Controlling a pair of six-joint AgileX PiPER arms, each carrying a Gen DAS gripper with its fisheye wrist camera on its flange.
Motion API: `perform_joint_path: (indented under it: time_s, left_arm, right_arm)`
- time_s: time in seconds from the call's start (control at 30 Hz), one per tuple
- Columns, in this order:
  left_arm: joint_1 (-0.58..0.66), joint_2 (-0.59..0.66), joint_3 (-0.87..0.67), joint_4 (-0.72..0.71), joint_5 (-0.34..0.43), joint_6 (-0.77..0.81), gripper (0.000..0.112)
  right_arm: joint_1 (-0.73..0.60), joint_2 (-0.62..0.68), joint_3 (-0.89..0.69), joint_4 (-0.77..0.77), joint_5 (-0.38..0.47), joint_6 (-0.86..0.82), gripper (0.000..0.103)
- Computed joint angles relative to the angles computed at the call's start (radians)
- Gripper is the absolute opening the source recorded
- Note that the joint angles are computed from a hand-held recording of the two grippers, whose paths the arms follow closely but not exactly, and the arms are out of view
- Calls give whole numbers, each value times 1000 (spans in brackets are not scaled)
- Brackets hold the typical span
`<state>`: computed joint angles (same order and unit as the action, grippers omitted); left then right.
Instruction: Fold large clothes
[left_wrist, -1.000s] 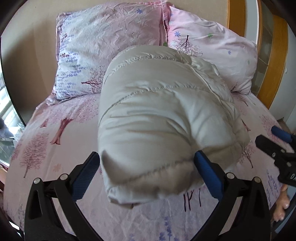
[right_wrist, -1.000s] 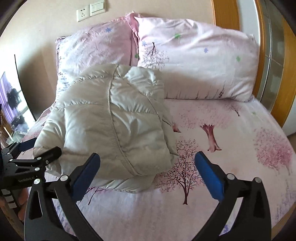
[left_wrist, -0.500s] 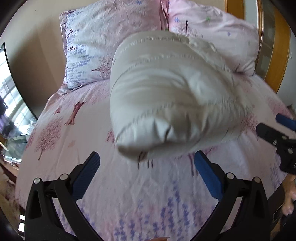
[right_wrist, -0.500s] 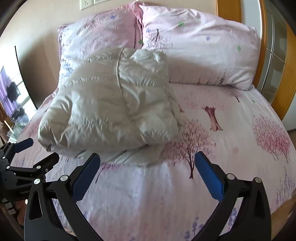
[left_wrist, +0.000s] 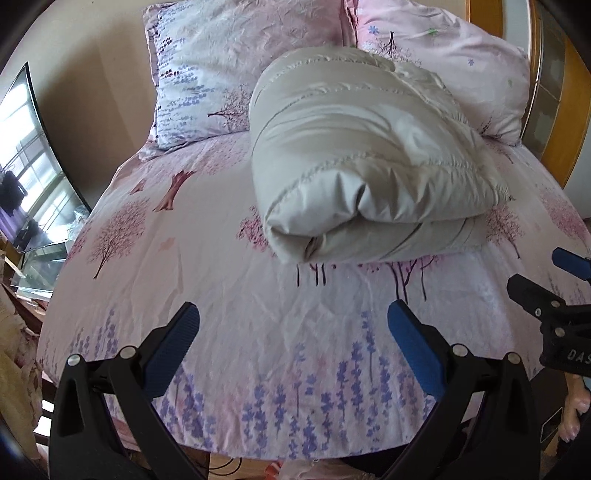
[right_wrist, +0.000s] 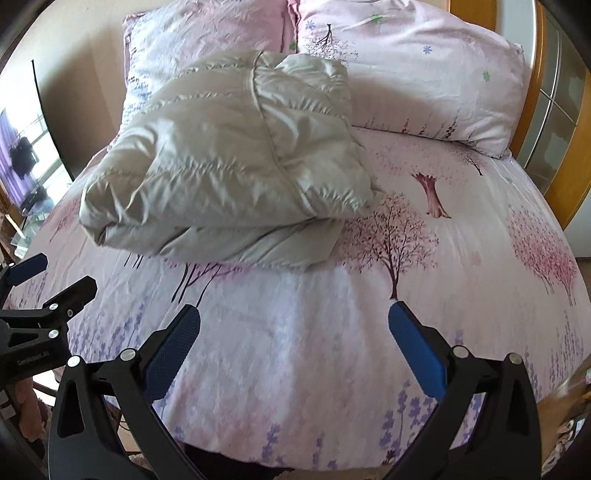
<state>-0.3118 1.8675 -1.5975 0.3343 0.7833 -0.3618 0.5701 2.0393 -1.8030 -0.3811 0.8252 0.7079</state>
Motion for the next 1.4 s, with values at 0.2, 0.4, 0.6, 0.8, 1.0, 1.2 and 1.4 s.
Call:
perform_joint_path:
  time_s: [0.2, 0.4, 0.6, 0.8, 1.0, 1.2, 1.4]
  left_arm:
    - [9, 7, -9, -38, 55, 29, 101]
    - [39, 6, -9, -85, 75, 60, 101]
    - [42, -7, 4, -94, 65, 72, 101]
    - [31, -7, -2, -93, 68, 79, 101]
    - [33, 1, -9, -102, 69, 87, 101]
    - [34, 6, -14, -107, 72, 95, 101]
    - [32, 5, -10, -108, 69, 97, 101]
  right_arm:
    - [21, 5, -9, 12, 37, -16, 102]
    - [27, 3, -14, -23, 62, 19, 102]
    - [33, 4, -17, -37, 69, 21, 102]
    - [42, 9, -33, -51, 93, 28, 102]
    - [40, 12, -36, -49, 101, 26, 102]
    - [41, 16, -43, -47, 108, 26, 102]
    - [38, 19, -49, -44, 112, 24, 102]
